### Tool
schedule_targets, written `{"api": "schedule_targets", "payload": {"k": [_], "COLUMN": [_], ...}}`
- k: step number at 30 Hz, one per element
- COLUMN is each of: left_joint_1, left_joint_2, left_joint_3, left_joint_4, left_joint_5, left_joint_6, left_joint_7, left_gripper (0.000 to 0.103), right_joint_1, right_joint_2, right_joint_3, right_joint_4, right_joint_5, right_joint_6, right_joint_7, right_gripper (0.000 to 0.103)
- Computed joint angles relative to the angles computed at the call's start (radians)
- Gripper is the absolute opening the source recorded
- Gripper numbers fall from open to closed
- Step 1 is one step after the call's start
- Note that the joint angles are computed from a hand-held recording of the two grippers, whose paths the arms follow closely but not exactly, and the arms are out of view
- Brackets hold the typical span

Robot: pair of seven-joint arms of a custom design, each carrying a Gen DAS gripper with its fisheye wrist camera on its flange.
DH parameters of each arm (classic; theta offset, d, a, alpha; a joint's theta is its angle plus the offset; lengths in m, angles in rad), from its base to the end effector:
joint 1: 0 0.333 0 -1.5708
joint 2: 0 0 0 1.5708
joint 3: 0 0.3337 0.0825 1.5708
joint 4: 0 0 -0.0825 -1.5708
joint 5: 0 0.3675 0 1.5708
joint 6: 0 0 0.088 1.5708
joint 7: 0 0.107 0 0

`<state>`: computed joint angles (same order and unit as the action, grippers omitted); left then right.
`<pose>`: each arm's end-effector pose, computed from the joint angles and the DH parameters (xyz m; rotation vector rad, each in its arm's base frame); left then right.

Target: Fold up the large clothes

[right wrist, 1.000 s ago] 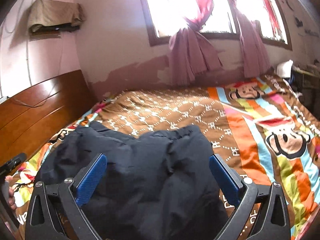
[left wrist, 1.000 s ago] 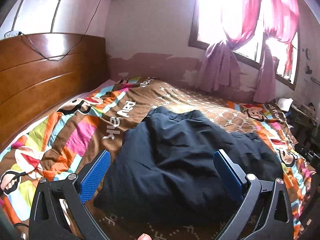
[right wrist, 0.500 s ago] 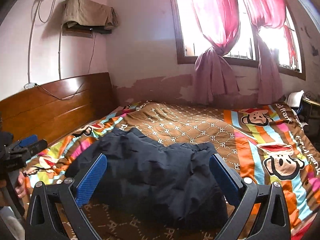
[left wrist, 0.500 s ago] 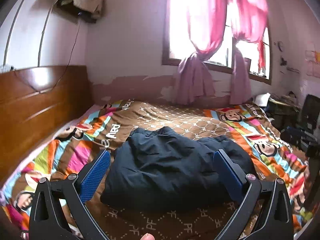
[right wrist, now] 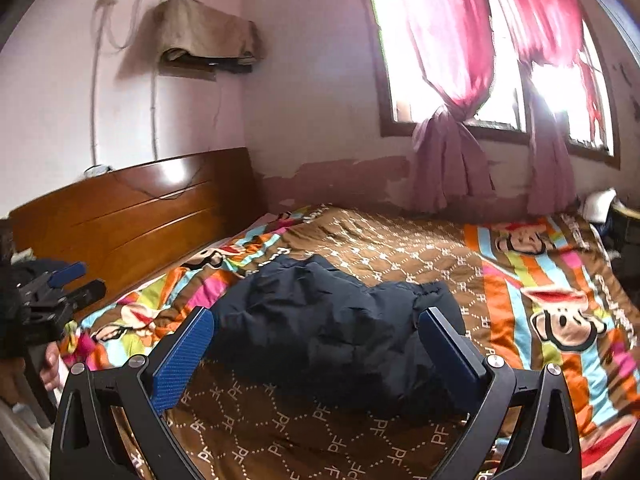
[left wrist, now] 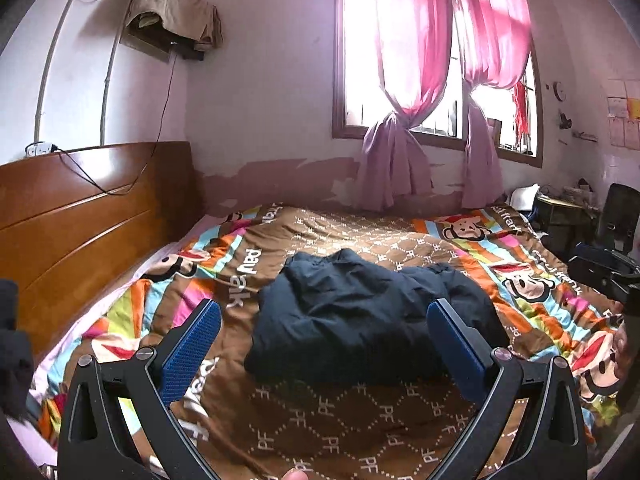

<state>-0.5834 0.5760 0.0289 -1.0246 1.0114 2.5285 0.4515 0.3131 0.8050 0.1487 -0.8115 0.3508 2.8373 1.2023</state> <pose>0.6361 -0.4142 0.6408 -1.4320 1.4613 -1.0380 0.7489 0.2787 0.6142 -1.6321 1.0283 -0.6089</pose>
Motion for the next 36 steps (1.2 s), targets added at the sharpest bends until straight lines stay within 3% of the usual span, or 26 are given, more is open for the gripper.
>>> {"api": "schedule_targets", "payload": {"k": [4,6,8,11,15,18,27,33,36], "left_joint_1": [-0.006,-0.017,-0.011,-0.008,-0.012,-0.014,-0.039,-0.032,-0.027], "left_joint_2": [0.002,0.008,0.045,0.069,0.166,0.197,0.204,0.223,0.236], "left_joint_3": [-0.002,0.008,0.004,0.012,0.018,0.034,0.092,0.080,0.071], "left_joint_4": [-0.022,-0.023,0.017,0.028,0.142,0.161,0.116,0.126,0.135], "left_joint_5": [0.017,0.037,0.025,0.010,-0.049,-0.087,-0.038,-0.041,-0.066], "left_joint_6": [0.019,0.013,0.020,0.047,0.000,0.008,0.055,0.053,0.041], "left_joint_7": [0.008,-0.006,-0.005,-0.009,0.058,0.057,-0.045,-0.030,0.001], "left_gripper": [0.101,0.101,0.101,0.101,0.101,0.101,0.101,0.101,0.101], "right_joint_1": [-0.054,-0.069,-0.045,0.034,0.055,0.048,0.025,0.025,0.048], "right_joint_2": [-0.077,-0.091,-0.090,-0.062,-0.006,0.026,0.084,0.112,0.127], "right_joint_3": [0.108,0.135,0.093,-0.050,-0.104,-0.092,-0.040,-0.054,-0.111], "right_joint_4": [-0.170,-0.214,-0.235,-0.214,-0.157,-0.133,-0.119,-0.106,-0.090], "right_joint_5": [0.068,0.102,0.103,0.042,-0.019,-0.054,-0.081,-0.072,-0.086], "right_joint_6": [0.083,0.090,0.116,0.119,0.111,0.116,0.169,0.177,0.166], "right_joint_7": [-0.172,-0.223,-0.210,-0.065,0.063,0.087,0.063,0.095,0.156], "right_gripper": [0.103,0.103,0.103,0.103,0.103,0.103,0.103,0.103,0.103]}}
